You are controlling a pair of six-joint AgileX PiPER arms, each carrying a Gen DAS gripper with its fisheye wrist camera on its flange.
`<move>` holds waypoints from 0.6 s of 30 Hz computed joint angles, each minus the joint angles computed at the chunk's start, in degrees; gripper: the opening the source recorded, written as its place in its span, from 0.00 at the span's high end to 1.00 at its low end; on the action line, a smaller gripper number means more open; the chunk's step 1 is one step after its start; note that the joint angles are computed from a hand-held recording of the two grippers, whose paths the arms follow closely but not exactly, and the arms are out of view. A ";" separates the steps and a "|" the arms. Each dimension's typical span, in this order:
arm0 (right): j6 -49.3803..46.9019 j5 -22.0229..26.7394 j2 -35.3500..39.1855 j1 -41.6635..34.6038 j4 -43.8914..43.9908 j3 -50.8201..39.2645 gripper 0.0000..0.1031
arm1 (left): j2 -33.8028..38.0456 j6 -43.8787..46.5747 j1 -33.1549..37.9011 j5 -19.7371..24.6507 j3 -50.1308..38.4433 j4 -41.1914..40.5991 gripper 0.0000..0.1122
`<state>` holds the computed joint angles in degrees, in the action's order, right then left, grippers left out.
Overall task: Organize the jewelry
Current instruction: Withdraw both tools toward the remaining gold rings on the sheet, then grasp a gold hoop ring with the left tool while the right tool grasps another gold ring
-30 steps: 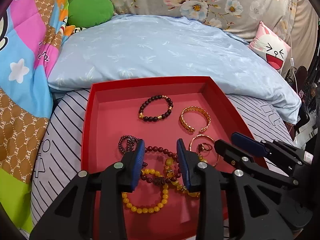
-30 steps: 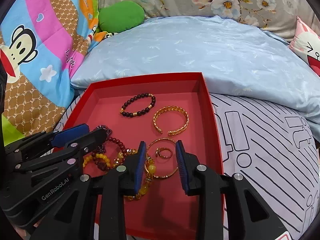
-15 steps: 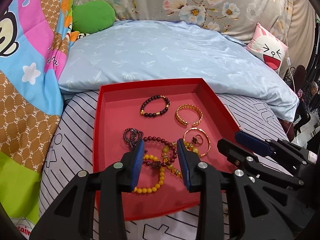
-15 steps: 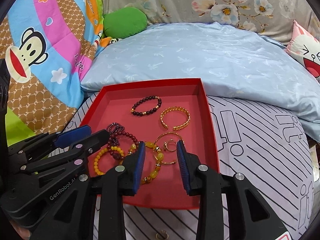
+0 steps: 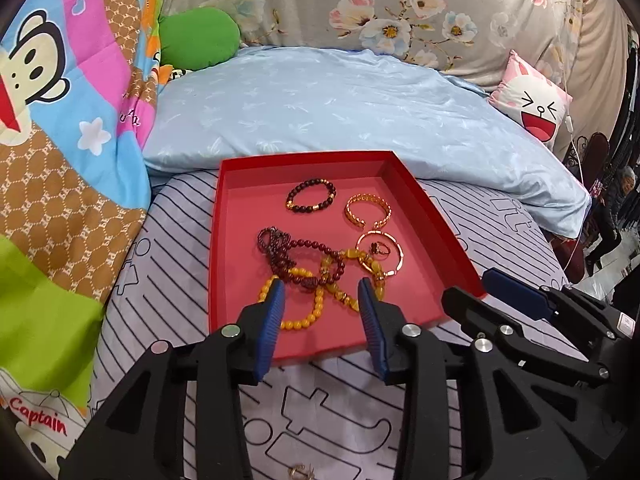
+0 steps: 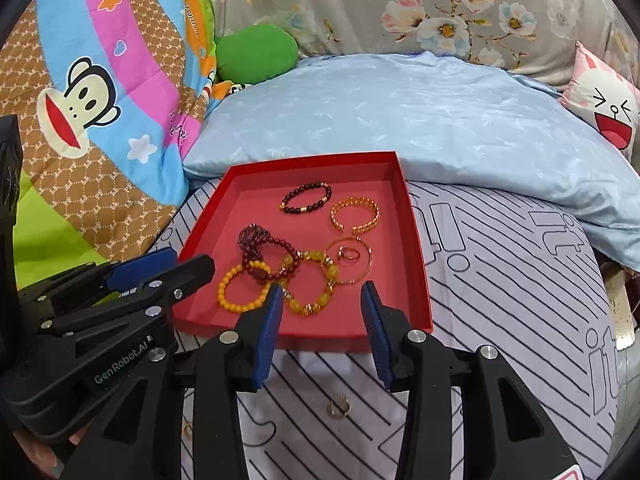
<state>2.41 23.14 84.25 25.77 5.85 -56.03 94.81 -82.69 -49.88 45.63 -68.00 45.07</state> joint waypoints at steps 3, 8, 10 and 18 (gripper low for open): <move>0.60 -0.19 -2.38 0.26 -0.42 3.25 0.61 | -1.30 -2.06 -1.77 1.14 1.69 0.32 0.67; 1.66 -0.72 -5.67 0.30 -1.26 8.61 0.61 | -3.47 -7.22 -5.47 3.49 5.29 2.03 0.67; 1.66 -0.91 -6.79 -0.10 -1.34 10.98 0.61 | -4.59 -9.98 -7.19 4.27 7.76 2.66 0.67; -0.61 -2.18 -9.48 -1.97 1.85 18.66 0.61 | -8.08 -19.45 -13.19 5.37 16.46 2.62 0.59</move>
<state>1.80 20.96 74.76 23.80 7.71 -37.36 86.73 -102.14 -63.07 51.00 -51.54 47.69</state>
